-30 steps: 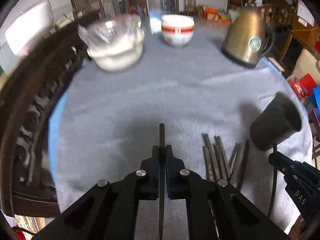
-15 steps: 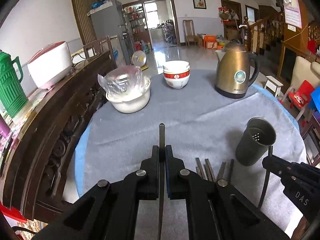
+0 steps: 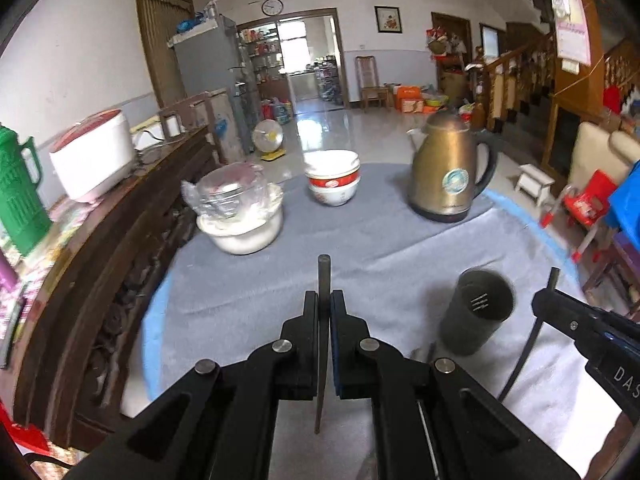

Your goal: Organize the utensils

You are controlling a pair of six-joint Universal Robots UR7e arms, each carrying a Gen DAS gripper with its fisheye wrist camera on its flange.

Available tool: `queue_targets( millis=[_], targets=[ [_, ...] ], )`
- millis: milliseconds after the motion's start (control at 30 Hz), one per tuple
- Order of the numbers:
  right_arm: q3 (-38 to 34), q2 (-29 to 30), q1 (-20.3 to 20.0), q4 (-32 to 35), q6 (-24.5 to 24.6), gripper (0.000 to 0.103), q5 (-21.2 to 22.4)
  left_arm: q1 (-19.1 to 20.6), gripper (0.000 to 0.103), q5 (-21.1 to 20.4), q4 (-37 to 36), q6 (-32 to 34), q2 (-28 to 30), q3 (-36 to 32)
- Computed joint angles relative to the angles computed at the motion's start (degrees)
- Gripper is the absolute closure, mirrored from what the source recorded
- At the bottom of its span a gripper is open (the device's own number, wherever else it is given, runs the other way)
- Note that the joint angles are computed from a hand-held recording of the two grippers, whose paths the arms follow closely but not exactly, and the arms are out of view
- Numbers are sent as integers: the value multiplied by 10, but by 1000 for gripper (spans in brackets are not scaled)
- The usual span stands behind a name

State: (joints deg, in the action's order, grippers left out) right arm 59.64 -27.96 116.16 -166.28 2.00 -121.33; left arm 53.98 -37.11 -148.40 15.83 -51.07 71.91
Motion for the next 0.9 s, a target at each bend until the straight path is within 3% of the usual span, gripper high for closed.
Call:
queue_targets(
  millis=[167,400,533,733,900],
  targets=[
    [-24,-6,1,-20,-16,95,3,9,97,-94,79,-49,19,-75],
    [-93,5,-2,-55,-51,95,3,17,97,-189,110,-71,74,-194],
    [-138,21,-1,-86,-76,95,-2,14,97,-214,120,-81,105,-254],
    [-239,90,3,-191,-193,95,-40,9,97,-260,87,-89,114,-260],
    [-258,113,-5,-169,-207,95,-58,9,97,-256,102,-99,124,-255]
  ],
)
